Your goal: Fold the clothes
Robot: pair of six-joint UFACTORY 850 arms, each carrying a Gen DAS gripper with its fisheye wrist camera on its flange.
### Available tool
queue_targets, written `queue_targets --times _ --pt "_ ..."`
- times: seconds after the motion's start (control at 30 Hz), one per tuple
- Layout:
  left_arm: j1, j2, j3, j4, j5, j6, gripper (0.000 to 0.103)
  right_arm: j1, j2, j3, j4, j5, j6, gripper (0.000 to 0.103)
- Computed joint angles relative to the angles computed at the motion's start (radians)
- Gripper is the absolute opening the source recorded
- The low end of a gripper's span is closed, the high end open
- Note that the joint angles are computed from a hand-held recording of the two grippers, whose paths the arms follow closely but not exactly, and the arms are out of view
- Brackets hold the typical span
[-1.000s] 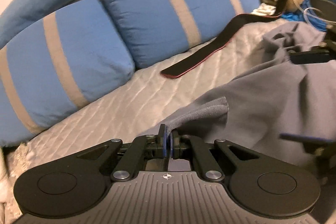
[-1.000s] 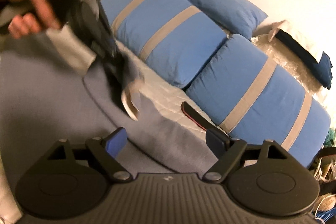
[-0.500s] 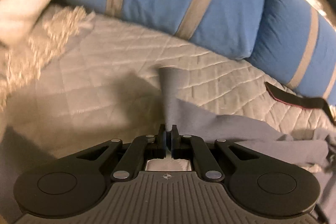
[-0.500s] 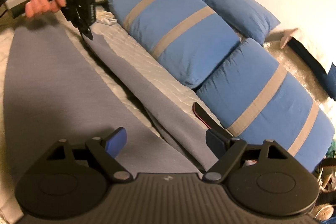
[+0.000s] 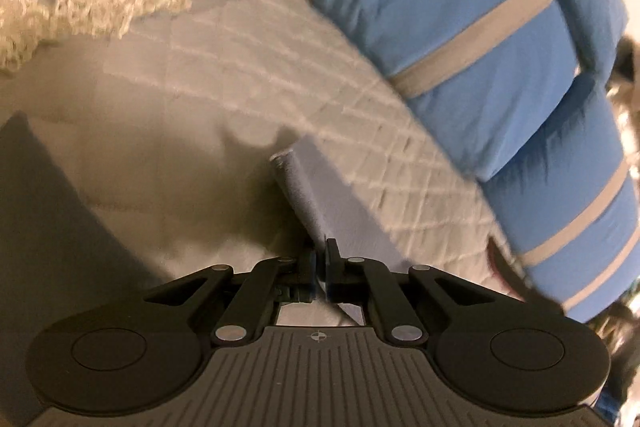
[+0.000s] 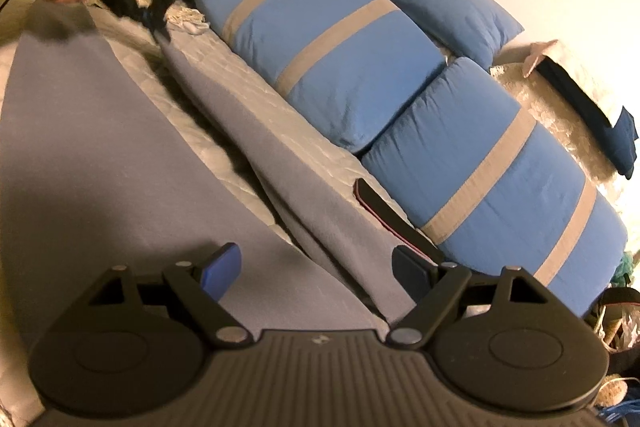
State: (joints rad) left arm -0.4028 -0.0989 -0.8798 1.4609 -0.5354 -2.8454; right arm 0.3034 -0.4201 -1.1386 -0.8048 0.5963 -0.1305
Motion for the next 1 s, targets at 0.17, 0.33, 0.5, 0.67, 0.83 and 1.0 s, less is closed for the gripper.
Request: queue_targets --times 0.17,0.33,0.5,0.67,0.83,1.0 --pt "-0.021 0.011 -0.026 0.021 -0.114 -0.019 0.003 -0.006 -0.002 -0.004 0.039 -0.012 -0.022 0.090" --pt "-0.034 0.023 -0.041 0.009 -0.216 -0.064 0.003 -0.017 -0.021 -0.023 0.121 -0.013 -0.083 0.090" --pt "-0.048 0.047 -0.035 0.039 -0.291 -0.090 0.003 -0.010 -0.057 -0.062 0.200 -0.017 -0.181 0.088" --pt "-0.060 0.063 -0.023 0.107 -0.320 -0.145 0.003 0.014 -0.090 -0.109 0.187 -0.037 -0.181 0.088" --pt "-0.069 0.065 -0.025 0.165 -0.336 -0.207 0.003 0.049 -0.131 -0.161 0.191 -0.081 -0.237 0.087" --pt "-0.078 0.057 -0.047 0.160 -0.355 -0.164 0.003 0.054 -0.146 -0.169 0.331 -0.079 -0.429 0.081"
